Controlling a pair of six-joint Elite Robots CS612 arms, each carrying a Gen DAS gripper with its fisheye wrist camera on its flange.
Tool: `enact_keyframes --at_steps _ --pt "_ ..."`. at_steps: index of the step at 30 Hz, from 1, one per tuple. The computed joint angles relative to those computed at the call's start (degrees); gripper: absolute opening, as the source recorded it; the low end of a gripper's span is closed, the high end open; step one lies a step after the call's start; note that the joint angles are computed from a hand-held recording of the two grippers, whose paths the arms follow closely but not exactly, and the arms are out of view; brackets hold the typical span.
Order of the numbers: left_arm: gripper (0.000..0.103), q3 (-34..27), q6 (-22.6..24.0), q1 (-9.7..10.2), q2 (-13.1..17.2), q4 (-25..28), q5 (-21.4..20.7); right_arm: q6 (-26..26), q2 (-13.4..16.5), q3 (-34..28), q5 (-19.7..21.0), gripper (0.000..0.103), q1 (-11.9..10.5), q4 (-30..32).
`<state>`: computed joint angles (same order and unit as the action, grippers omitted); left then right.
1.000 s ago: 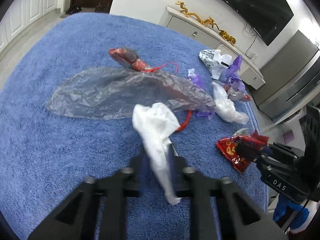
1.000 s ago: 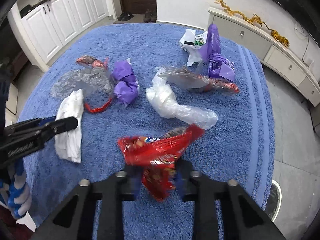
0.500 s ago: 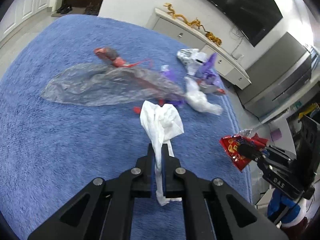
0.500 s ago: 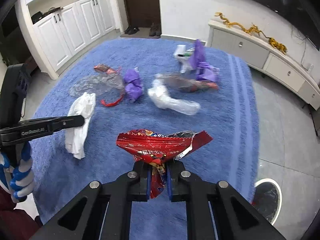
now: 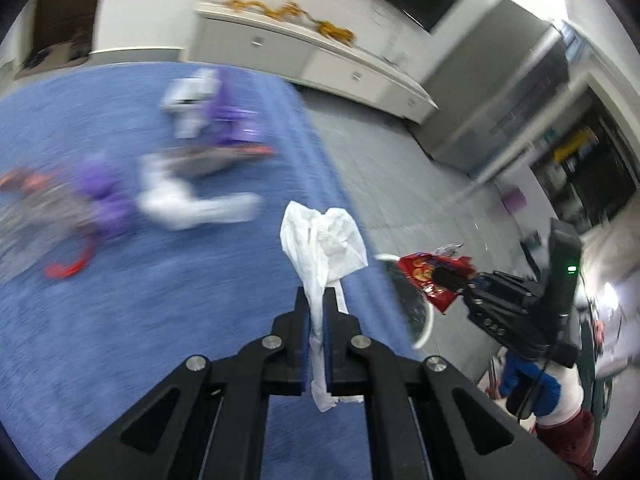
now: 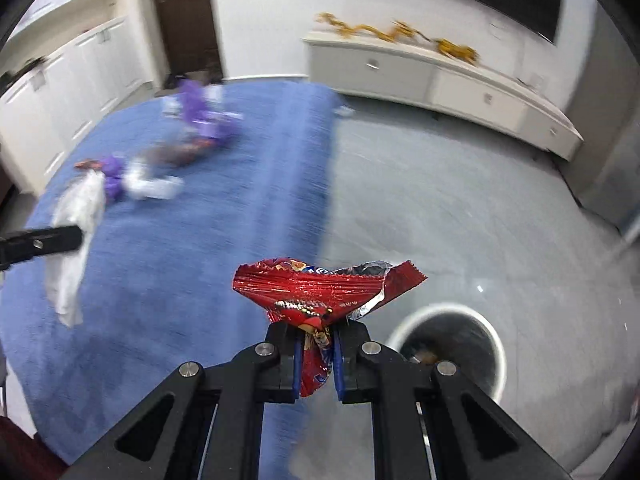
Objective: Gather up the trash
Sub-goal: 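Carry tissue and red wrapper over the bin and open both grippers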
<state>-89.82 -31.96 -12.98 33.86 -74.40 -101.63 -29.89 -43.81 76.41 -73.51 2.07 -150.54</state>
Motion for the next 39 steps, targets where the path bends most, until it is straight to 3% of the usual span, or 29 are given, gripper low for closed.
enact_keyframes --at_steps 10,14,21,24,28,31,35,39 --pt "0.005 22.1 6.3 -4.87 -8.4 -4.0 -6.0 4.8 6.1 -6.8 -9.5 0.011 -4.4 8.0" --pt "0.005 32.1 7.0 -6.55 -12.1 -5.5 -5.3 7.1 8.7 -10.0 -10.2 0.011 -5.6 11.1" --pt "0.007 49.7 6.4 -7.57 -18.3 -9.8 -5.4 11.7 13.2 -15.2 -9.6 0.013 -7.1 15.8" --pt "0.007 55.0 5.8 -7.92 -19.9 -11.6 -6.6 13.0 14.7 -17.0 -10.5 0.021 -7.1 17.4" --pt "0.012 58.5 5.7 -8.04 -20.7 -12.8 -8.9 14.0 15.9 -18.3 -11.9 0.037 -7.3 18.1" --pt "0.052 59.6 5.2 -7.89 -20.8 -13.6 -9.6 14.4 16.0 -18.3 -12.7 0.038 -7.4 18.4" --pt "0.052 59.0 4.6 -7.68 -20.3 -14.4 -10.3 15.0 16.0 -18.4 -13.1 0.04 -7.4 18.5" --pt "0.052 54.7 4.1 -7.52 -18.5 -14.6 -10.0 15.1 15.7 -18.1 -13.4 0.043 -7.3 18.1"
